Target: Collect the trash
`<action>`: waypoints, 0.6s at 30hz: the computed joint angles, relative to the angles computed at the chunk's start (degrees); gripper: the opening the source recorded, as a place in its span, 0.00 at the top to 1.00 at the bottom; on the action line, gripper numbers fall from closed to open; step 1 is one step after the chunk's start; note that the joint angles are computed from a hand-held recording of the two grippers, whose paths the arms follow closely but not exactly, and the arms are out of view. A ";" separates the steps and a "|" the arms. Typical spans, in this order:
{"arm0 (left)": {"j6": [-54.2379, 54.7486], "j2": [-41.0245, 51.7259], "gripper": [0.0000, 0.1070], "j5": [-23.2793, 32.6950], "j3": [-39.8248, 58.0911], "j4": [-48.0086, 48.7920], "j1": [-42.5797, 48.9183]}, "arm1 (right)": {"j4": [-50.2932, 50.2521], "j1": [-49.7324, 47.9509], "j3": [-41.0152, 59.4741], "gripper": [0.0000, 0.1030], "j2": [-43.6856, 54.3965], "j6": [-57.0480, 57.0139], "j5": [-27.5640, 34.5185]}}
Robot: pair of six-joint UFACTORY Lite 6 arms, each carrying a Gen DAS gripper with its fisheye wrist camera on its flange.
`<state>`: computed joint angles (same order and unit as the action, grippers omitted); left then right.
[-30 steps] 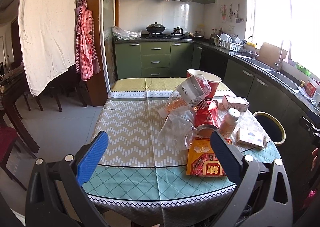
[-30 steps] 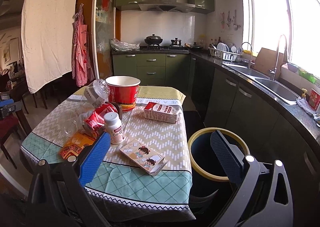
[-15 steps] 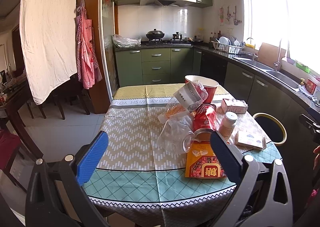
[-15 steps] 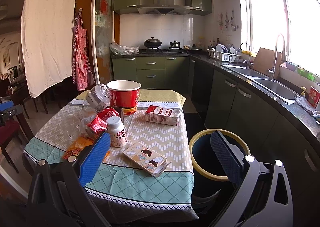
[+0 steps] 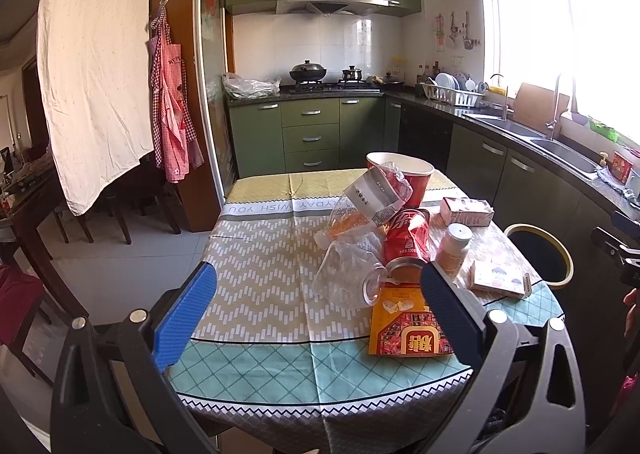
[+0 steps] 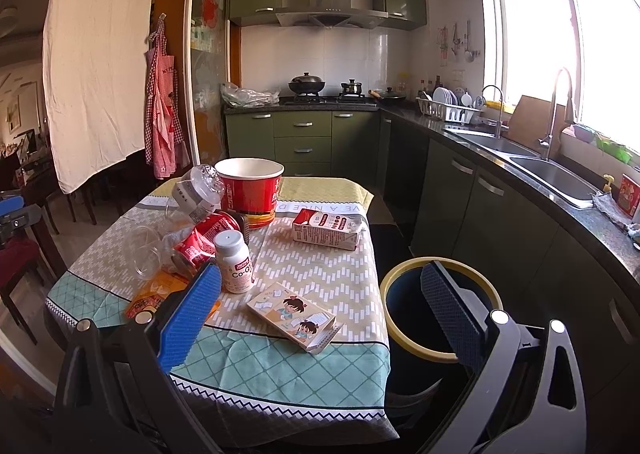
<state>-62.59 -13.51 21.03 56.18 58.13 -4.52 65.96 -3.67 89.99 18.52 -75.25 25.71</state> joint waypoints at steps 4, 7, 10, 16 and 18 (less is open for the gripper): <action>0.42 0.80 0.09 -0.39 0.38 -0.55 0.01 | -0.71 0.58 0.33 0.04 0.63 0.40 -0.45; 1.16 1.57 0.09 -0.59 1.17 -1.38 -0.14 | -0.98 1.00 0.45 0.04 0.93 0.44 -0.90; -1.43 1.52 0.09 -0.76 1.20 1.29 -0.52 | -1.24 1.33 0.58 0.04 1.09 0.55 -1.07; -2.20 3.38 0.09 0.75 3.54 2.30 -1.19 | -1.84 1.83 0.87 0.04 1.52 1.08 -1.38; -3.46 4.36 0.09 1.70 4.19 3.30 -1.34 | -2.17 1.98 1.13 0.04 1.83 1.29 -1.49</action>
